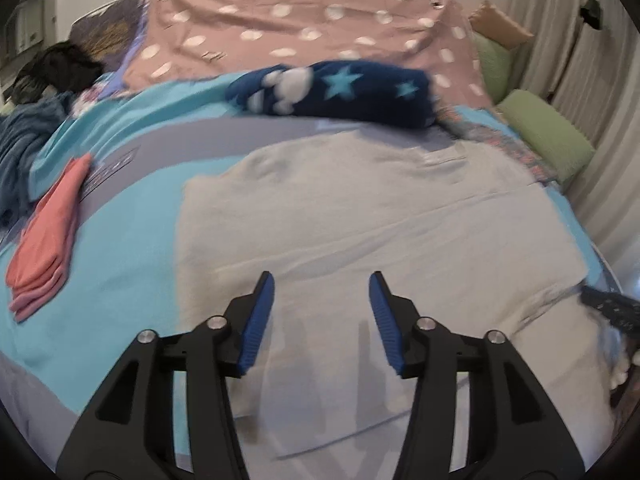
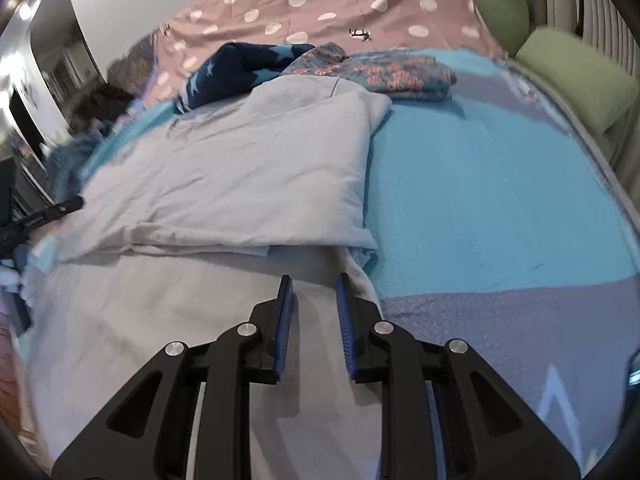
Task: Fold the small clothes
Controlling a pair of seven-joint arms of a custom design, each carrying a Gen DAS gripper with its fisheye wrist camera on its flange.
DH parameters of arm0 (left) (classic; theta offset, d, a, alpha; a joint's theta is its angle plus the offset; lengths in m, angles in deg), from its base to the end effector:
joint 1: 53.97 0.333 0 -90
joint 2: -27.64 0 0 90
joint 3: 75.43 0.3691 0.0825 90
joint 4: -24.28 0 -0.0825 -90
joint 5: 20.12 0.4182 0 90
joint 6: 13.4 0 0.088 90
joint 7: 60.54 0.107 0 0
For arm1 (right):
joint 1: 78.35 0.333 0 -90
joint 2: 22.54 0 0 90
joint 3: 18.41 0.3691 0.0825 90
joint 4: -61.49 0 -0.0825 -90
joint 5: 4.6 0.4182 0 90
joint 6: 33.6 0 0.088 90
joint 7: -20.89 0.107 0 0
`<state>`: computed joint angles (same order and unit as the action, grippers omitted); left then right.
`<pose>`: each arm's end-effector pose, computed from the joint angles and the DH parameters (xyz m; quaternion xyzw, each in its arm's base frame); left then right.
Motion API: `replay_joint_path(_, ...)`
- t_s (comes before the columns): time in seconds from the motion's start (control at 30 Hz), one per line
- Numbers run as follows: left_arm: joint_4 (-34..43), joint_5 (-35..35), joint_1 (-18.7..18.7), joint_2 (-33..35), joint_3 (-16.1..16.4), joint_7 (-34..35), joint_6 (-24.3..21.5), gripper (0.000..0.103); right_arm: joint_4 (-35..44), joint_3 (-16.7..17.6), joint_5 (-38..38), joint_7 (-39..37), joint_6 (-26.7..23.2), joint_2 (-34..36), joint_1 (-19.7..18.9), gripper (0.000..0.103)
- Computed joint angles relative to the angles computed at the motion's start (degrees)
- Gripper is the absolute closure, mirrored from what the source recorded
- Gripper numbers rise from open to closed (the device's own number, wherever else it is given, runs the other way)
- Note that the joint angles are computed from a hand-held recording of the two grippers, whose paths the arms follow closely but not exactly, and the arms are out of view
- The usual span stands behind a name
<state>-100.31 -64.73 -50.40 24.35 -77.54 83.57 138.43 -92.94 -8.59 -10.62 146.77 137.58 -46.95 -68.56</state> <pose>0.5868 0.0336 0.5053 -0.5468 0.7576 -0.3205 0.1560 0.4046 0.1555 0.4713 -0.6016 0.7173 -0.1612 0.3124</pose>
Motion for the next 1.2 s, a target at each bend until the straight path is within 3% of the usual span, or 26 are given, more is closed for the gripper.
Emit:
replay_joint_path(0.07,-0.2,0.3,-1.6,-0.8,-1.4,1.0,-0.2,0.045,0.6,3.3,-2.6,1.9,-1.1,-0.4,-3.0,0.081)
replay_joint_path(0.13,-0.4,0.9,-3.4,-1.1,-2.6,1.6,-0.4,0.040,1.1,3.8,-4.2,2.4,-1.2,-0.1,-3.7,0.077)
replay_joint_path(0.37,5.0,2.8,-10.6,2.4,-7.3,-0.9,-4.2,0.033,-1.5,-4.3,2.8,-0.8,7.8,1.7,4.0,0.074)
replay_joint_path(0.47,9.3,9.1,-13.1,6.3,-9.6,-7.9,-3.6,0.033,-2.5,-9.2,6.8,-3.8,10.4,1.8,9.1,0.074)
replay_joint_path(0.57,13.9,20.1,-16.3,10.9,-11.3,-16.6,-0.5,0.033,-3.5,-16.4,8.8,-5.5,13.1,1.6,16.3,0.073)
replay_joint_path(0.6,14.6,23.0,-16.9,11.8,-11.6,-18.5,0.5,0.033,-4.0,-20.2,12.1,-8.3,14.6,1.4,20.6,0.072)
replay_joint_path(0.7,19.8,39.9,-21.5,16.9,-9.9,-29.7,2.1,0.033,-4.9,-29.0,13.7,-10.1,17.3,0.4,29.3,0.071)
replay_joint_path(0.8,24.0,53.0,-24.9,20.7,-7.6,-38.0,-0.6,0.034,-5.6,-34.2,13.4,-10.2,19.2,-0.5,34.2,0.071)
replay_joint_path(0.83,26.0,57.6,-26.3,22.1,-6.7,-40.2,-3.8,0.060,-5.8,-35.2,13.1,-10.0,19.6,-0.7,35.2,0.071)
replay_joint_path(0.87,28.7,60.9,-27.3,23.8,-6.4,-41.4,-8.8,0.098,-5.9,-36.0,12.7,-9.7,20.0,-0.9,35.9,0.071)
replay_joint_path(0.93,29.9,64.6,-28.3,24.7,-6.1,-46.1,-10.9,0.099,-6.5,-40.2,11.4,-9.1,21.5,-1.7,39.5,0.071)
replay_joint_path(1.03,32.2,58.7,-25.8,25.5,-9.8,-46.1,-13.7,0.099,-7.3,-46.0,8.7,-7.4,23.7,-3.1,44.2,0.071)
replay_joint_path(1.2,36.6,55.5,-25.3,28.3,-10.1,-50.4,-15.5,0.099,-8.3,-46.9,5.4,-4.7,25.1,-4.0,43.8,0.071)
